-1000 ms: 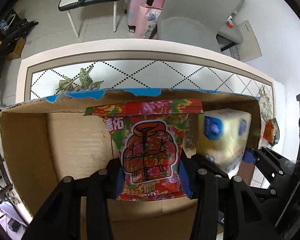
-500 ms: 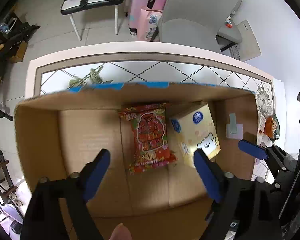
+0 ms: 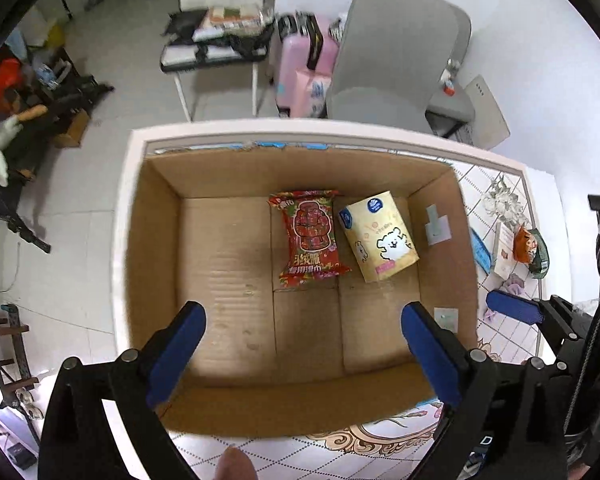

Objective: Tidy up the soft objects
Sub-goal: 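Grasp the white box with left tool while right tool grasps the green snack bag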

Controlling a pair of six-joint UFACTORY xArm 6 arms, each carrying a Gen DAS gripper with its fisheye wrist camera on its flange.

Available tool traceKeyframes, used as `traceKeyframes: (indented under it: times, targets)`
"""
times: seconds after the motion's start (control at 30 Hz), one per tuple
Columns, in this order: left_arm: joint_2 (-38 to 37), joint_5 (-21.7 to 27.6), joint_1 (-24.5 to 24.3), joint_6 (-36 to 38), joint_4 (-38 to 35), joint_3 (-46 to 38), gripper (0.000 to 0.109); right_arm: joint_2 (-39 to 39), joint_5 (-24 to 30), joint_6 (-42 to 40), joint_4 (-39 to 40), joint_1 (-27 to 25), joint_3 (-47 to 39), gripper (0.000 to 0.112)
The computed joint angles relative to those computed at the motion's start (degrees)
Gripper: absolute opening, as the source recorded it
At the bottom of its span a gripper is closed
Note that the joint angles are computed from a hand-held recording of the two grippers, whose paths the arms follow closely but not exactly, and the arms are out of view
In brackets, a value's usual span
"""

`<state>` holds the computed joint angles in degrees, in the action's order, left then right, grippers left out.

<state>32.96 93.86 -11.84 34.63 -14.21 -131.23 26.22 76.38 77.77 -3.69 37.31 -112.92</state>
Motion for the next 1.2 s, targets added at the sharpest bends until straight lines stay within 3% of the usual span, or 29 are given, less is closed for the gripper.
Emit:
traceKeyframes:
  times: [0.23,0.37,0.47,0.6,0.8,0.93,1.03,1.2]
  targets:
    - [-13.37,-5.38,1.67,2.16,-1.91,14.64,0.100,-6.19,-2.80,4.07,-2.65,4.59,4.84,0.099]
    - [-19.55,-7.51,1.20,1.36,-3.40,20.69,0.100,-14.75,-8.75,7.79,-4.40,6.17,15.33,0.099]
    - [-25.78,-12.70,-0.67,1.05,-5.37,27.61,0.100,-23.00,-10.61,12.15,-8.58,7.43,24.49,0.099]
    - [-31.82,-20.20,-7.03,1.01,-6.88,34.82,0.100,-36.33,-8.42,16.53,-12.20,8.11,37.22,0.099]
    - [-28.55,-18.49,-21.10,-9.16,-1.44,34.33,0.100,-61.77,0.59,22.95,-13.91,7.17,58.50,0.099]
    - [-19.00,-12.13,-28.72,-17.48,0.25,28.03,0.100,-80.61,8.51,21.96,-9.52,1.36,71.91,0.099]
    - [-9.59,-7.16,-31.57,-25.35,-1.25,21.38,0.100,-93.92,13.53,14.77,-4.35,-9.12,80.99,0.099]
    - [-4.07,-9.78,-39.29,-24.64,3.66,21.12,0.093,-104.17,15.86,-2.55,3.28,-28.26,90.44,0.099]
